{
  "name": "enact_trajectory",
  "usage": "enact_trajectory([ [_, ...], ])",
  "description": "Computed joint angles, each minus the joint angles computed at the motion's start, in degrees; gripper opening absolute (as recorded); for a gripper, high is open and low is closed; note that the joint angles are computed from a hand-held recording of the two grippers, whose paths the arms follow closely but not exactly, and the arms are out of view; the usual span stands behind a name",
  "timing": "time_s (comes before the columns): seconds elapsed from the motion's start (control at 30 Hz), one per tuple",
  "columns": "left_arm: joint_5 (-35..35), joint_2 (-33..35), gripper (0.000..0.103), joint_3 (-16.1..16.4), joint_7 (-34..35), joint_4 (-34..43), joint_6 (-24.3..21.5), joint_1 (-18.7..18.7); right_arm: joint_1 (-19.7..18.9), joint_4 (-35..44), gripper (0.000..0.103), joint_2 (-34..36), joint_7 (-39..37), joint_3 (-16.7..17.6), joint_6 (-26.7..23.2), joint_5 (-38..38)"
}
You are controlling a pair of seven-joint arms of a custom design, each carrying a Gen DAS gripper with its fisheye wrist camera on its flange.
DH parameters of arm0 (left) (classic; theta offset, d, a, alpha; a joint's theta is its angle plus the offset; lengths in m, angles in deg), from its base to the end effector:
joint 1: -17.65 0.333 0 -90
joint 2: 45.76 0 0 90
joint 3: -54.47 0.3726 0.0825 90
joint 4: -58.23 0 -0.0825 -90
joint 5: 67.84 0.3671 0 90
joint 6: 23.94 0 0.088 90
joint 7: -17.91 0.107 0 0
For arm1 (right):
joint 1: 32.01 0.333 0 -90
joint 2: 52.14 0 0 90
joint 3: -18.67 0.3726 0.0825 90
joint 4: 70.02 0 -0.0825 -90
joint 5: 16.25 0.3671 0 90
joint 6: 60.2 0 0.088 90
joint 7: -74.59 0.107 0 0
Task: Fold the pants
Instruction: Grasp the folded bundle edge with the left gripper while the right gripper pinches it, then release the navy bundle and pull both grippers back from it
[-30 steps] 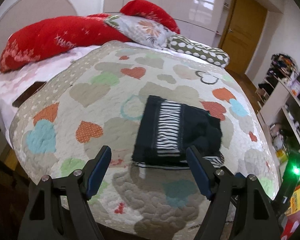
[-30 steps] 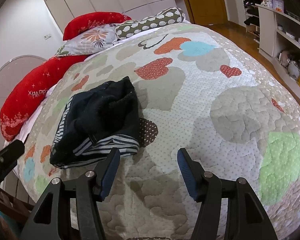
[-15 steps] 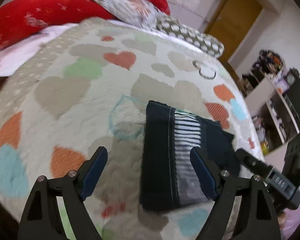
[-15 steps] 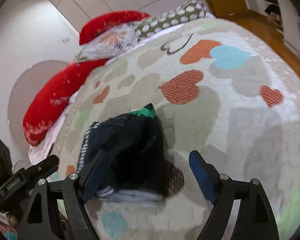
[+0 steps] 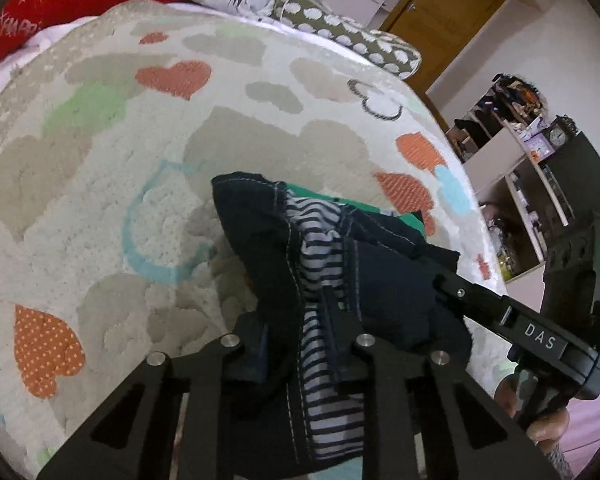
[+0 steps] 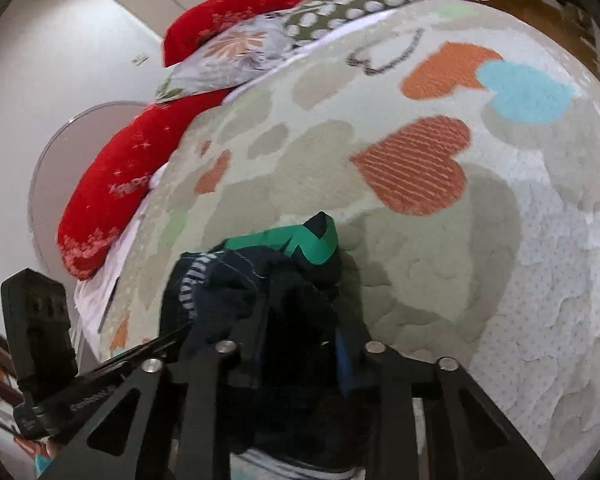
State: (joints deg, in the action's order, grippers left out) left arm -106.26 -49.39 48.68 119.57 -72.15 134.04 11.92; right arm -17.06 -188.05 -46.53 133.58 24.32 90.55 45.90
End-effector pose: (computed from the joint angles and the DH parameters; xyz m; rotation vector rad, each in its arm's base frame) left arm 0.5220 -0.0811 0.5035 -2.1993 1.8886 -0.9806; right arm 0.5602 0.1855 0.4951 -1.6689 1.5983 0.1872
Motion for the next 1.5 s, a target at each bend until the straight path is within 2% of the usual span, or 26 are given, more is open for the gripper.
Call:
enact_trajectory([
  [0.13, -1.81, 0.2, 0.02, 0.4, 0.57, 2.45, -0.65, 0.1, -0.09, 1.16, 0.024, -1.18, -1.92, -0.03, -0.88, 1.97],
  [0.23, 5.36, 3.1, 0.02, -0.33, -4.65, 6.56, 0.09, 1.12, 0.47, 3.79, 0.024, -0.45, -1.52, -0.06, 1.1, 0.11],
  [0.37, 18.8, 8.73, 0.02, -1.15, -13.89, 13.33, 0.78, 2.48, 0.53, 9.8, 0.024, 3.73, 3.34, -0.25, 2.69, -6.8],
  [0.47, 33.17, 13.25, 0.02, 0.52, -25.79, 17.71, 0.24, 1.7, 0.44, 14.03, 0.024, 7.83, 8.01, -0.63, 4.35, -12.89],
  [0.53, 44.08, 16.23, 0.02, 3.24, -35.18, 20.67, -2.55, -0.2, 0.87, 15.65, 0.025, 10.25, 12.78, -1.47, 5.55, -18.63],
  [0.57, 45.78, 17.67, 0.02, 3.32, -36.74, 22.25, -4.99, -0.03, 1.32, 16.4, 0.027, 11.32, 16.05, -2.34, 5.48, -22.46],
  [0.63, 41.16, 18.53, 0.02, 0.25, -34.08, 23.08, -7.23, 3.43, 3.07, 18.37, 0.034, 13.98, 24.25, -5.18, 4.52, -31.26],
  [0.7, 37.05, 16.77, 0.02, -2.09, -32.51, 20.65, -5.41, 6.23, 0.24, 18.48, 0.038, 14.18, 23.59, -2.91, 3.82, -29.48],
  [0.73, 37.67, 15.62, 0.02, -2.08, -33.19, 19.5, -4.93, 6.28, -1.78, 17.76, 0.039, 13.59, 21.46, -0.84, 4.63, -26.53],
  [0.8, 40.85, 12.3, 0.021, -1.43, -36.11, 15.85, -2.05, 5.58, -2.61, 14.85, 0.043, 11.13, 19.91, 0.29, 9.19, -24.5],
  [0.9, 43.61, 8.66, 0.044, -1.57, -38.68, 10.78, 2.76, 4.87, -4.15, 10.81, 0.043, 6.98, 13.8, 3.19, 14.32, -18.88],
  [0.93, 44.62, 8.18, 0.048, -1.56, -40.03, 9.92, 3.12, 4.53, -4.34, 10.1, 0.042, 5.98, 12.17, 3.74, 13.87, -17.07],
  [1.0, 45.41, 8.33, 0.048, -1.98, -40.58, 8.81, 3.18, 4.02, -4.72, 9.16, 0.028, 4.56, 7.54, 4.84, 10.52, -11.74],
  [1.03, 45.92, 9.16, 0.05, -2.23, -40.25, 9.33, 1.85, 3.72, -4.19, 8.64, 0.028, 4.28, 7.11, 4.4, 9.57, -10.92],
  [1.1, 47.76, 11.01, 0.05, -2.27, -40.99, 10.83, -1.72, 2.98, -2.15, 7.33, 0.028, 4.93, 10.73, 2.61, 8.14, -13.93],
  [1.17, 50.59, 10.74, 0.052, -1.74, -43.42, 10.45, -1.31, 2.39, -0.13, 6.83, 0.029, 6.7, 17.7, 0.44, 7.98, -20.33],
  [1.23, 50.85, 8.8, 0.054, -1.92, -43.49, 9.15, -0.56, 2.55, -1.27, 6.39, 0.031, 6.74, 15.99, 1.44, 8.09, -17.69],
  [1.27, 51.23, 7.71, 0.058, -1.9, -43.79, 8.41, -0.17, 2.56, -1.88, 5.67, 0.031, 5.74, 14.56, 1.88, 8.52, -15.73],
  [1.3, 53.53, 6.25, 0.06, -1.62, -45.78, 7.52, -0.08, 2.3, -1.96, 4.85, 0.031, 4.56, 13.73, 1.92, 9.24, -14.83],
  [1.37, 58.72, 3.14, 0.067, -1.41, -50.78, 5.15, 0.92, 2.21, -1.02, 2.06, 0.035, 1.6, 13.73, 1.24, 12.44, -16.24],
  [1.4, 62.27, 0.71, 0.07, -1.56, -54.59, 3.02, 2.19, 2.47, -0.09, -0.16, 0.041, -0.16, 15.39, 0.59, 15.2, -18.87],
  [1.47, 67.68, -2.44, 0.082, -2.48, -60.42, 0.31, 3.42, 3.56, 1.25, -5.47, 0.046, -3.95, 20.43, -0.47, 19.82, -25.1],
  [1.5, 72.04, -4.5, 0.083, -3.51, -65.19, -1.35, 3.71, 4.72, 1.44, -7.27, 0.047, -5.24, 22.22, -0.68, 20.67, -27.08],
])
